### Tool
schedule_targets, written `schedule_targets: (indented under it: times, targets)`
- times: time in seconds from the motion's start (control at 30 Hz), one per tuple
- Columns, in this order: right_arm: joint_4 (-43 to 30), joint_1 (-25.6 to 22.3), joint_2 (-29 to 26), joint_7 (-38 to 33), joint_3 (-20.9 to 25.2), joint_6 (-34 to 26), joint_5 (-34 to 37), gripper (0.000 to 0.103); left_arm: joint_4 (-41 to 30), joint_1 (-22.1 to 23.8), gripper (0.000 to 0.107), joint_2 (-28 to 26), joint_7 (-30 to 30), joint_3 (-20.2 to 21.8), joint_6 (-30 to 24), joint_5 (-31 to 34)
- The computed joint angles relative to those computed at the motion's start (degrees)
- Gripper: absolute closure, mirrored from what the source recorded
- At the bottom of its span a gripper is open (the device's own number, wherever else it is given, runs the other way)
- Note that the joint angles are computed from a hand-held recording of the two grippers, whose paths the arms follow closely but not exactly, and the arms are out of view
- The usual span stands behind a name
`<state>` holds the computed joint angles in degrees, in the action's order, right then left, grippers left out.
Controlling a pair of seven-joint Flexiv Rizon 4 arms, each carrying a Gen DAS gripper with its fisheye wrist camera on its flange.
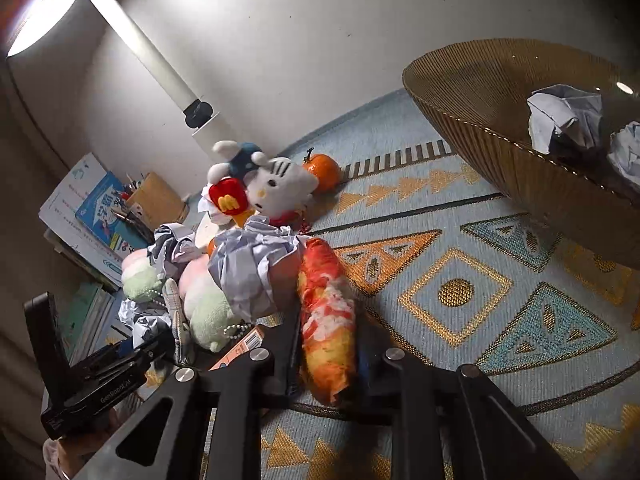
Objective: Organize objects
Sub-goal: 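Return to the pile and grasp the orange snack bag with the right gripper while the left grasps paper, then carry the snack bag and paper to the glass bowl and release both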
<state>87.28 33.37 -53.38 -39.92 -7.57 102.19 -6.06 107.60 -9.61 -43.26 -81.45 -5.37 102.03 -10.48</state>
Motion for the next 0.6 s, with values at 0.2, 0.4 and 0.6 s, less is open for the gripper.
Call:
schedule_targets:
  times: [0.2,0.4,0.6]
  targets:
    - [2.35,5.27,0.41,-0.43,-6.29,4.38,4.43,0.083,4.26,8.68,0.066,0.55,-3.32,-7.94,7.11,3.25]
    - [4.21,12.15,0.15,-2.79,-13.78,7.57,11.85,0.083,5.97,8.34,0.066,0.97,-6.44,-6.20,14.42,6.21]
    - [4.92,19.23,-0.85,-6.48,-21.61,7.28,17.08,0.082,3.35,3.42,0.066,-0.03,-6.19,-1.28,14.94,3.45]
